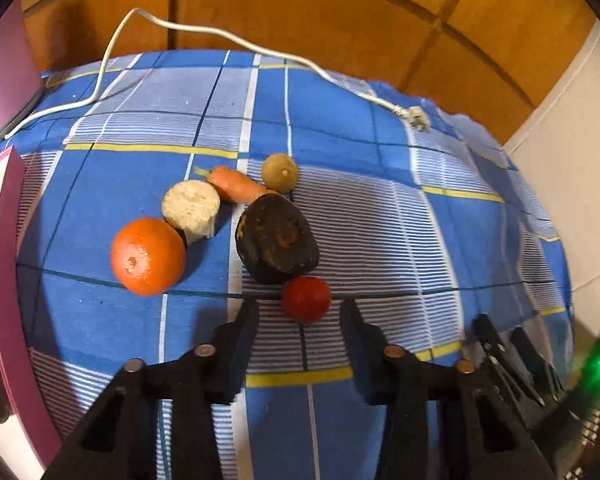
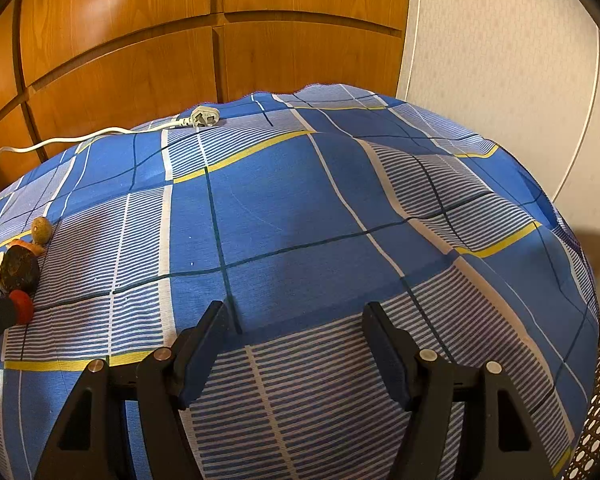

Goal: Organize fruits
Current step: 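Close the left tool on the red tomato, then carry the red tomato into the tray with the left tool, release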

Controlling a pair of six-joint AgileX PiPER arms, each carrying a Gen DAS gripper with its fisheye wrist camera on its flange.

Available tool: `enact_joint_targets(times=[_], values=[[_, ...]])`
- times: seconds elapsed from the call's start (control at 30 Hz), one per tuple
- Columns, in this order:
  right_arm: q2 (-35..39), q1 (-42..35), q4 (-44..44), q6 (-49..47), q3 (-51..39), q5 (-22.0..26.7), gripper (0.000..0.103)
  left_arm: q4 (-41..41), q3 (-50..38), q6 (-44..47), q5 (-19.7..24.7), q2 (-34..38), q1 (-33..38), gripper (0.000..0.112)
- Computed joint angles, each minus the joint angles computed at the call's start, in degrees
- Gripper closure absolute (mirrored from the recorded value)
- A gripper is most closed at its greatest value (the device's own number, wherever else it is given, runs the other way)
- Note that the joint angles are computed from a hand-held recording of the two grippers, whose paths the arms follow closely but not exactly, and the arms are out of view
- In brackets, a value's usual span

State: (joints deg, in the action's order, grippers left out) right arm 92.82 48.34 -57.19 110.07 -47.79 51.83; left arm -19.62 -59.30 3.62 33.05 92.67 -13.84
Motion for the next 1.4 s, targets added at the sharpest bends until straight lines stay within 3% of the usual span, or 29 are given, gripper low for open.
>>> enact_joint_targets(times=[0.1, 0.17, 0.3, 0.47, 0.73, 0.93, 1.17, 1.27, 1.4], values=[[0.02, -0.06, -0.01, -0.08, -0.04, 0.02, 0.032, 1.02, -0.51, -1.30, -1.14, 0.99, -1.16, 0.077], [0.01, -0.19, -0.01, -0.28, -0.11, 0.04, 0.032, 2.15, -0.31, -2.41, -2.15, 1.27, -1.64, 0.086], [0.03, -0.20, -0.10, -0.25, -0.06, 0.08, 0.032, -3.83, 2.54, 4.21, -2.91, -0.79, 0.39, 0.088], [0.33, -0.23, -0.36, 0.04, -0.12, -0.04, 0.032, -9.95, 9.65, 13.65, -2.43, -9.16, 3.68, 0.088], [0.33, -0.16, -0.43, 0.22, -0.05, -0.03, 0.032, -15.17, 17.83, 23.32, 3.26, -22.05, 12.83, 0.087], [0.29, -0.04, -0.51, 0.44, 0.08, -0.01, 0.032, -21.50, 20.80, 35.21, 12.58, -29.95, 30.28, 0.087], [0.29, -0.01, -0.51, 0.47, 0.09, 0.02, 0.032, -27.00, 21.11, 48.35, 23.00, -31.71, 55.28, 0.087], [0.31, -0.01, -0.55, 0.50, 0.09, 0.03, 0.032, -27.18, 21.09, 51.71, 24.10, -30.56, 63.72, 0.087], [0.45, 0.10, -0.55, 0.53, 0.06, 0.22, 0.032, -26.06, 21.42, 52.53, 21.80, -27.90, 69.75, 0.087]])
